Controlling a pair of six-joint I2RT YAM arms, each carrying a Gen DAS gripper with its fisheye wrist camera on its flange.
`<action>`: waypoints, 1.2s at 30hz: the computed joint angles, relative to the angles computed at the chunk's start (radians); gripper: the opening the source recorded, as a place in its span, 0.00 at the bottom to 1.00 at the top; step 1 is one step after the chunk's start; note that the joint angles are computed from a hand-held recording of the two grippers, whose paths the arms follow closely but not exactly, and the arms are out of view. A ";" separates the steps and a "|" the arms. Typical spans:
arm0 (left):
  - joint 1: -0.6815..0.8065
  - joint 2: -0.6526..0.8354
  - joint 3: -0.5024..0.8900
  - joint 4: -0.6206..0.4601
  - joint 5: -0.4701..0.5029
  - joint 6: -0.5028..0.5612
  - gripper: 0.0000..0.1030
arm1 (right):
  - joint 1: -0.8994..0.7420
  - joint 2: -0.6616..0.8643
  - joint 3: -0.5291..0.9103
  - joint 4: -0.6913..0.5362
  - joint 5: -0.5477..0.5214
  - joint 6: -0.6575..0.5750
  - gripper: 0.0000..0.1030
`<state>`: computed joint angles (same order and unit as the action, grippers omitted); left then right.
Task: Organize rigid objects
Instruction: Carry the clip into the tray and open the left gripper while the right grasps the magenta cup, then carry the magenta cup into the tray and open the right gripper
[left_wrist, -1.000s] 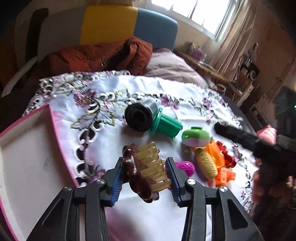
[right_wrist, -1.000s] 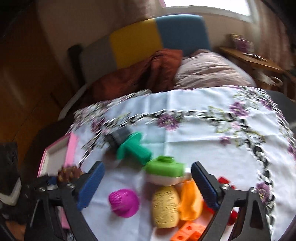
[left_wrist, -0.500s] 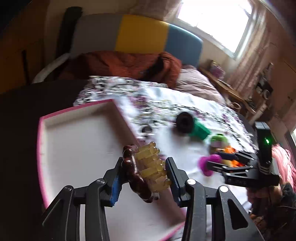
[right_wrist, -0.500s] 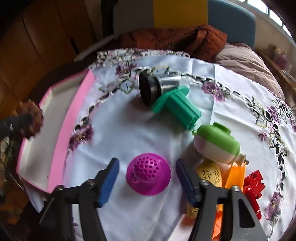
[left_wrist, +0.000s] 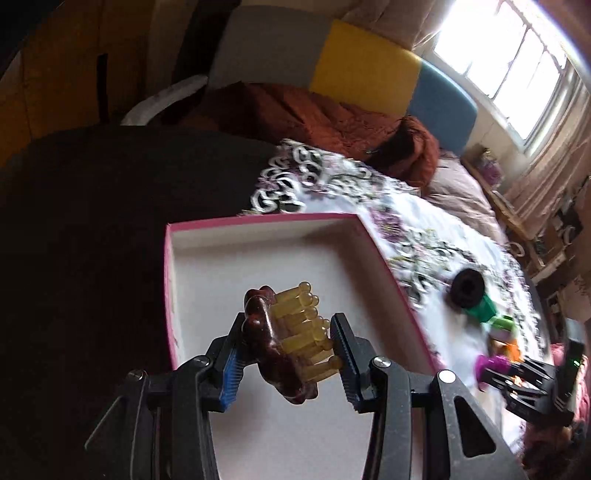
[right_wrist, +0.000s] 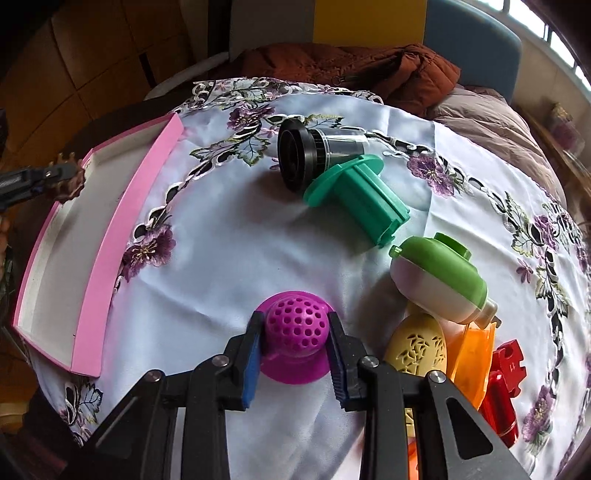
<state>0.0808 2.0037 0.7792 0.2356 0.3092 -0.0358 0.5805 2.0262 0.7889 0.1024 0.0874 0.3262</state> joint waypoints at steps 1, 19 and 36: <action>0.000 0.021 0.023 -0.006 -0.015 -0.003 0.43 | 0.002 0.000 0.001 -0.001 0.005 -0.001 0.31; -0.014 -0.230 -0.263 0.142 -0.170 -0.019 0.56 | 0.019 0.010 0.011 -0.013 0.055 -0.003 0.31; -0.362 -0.511 -0.593 0.184 -0.339 -0.175 0.56 | 0.036 0.011 0.012 -0.015 0.083 -0.006 0.31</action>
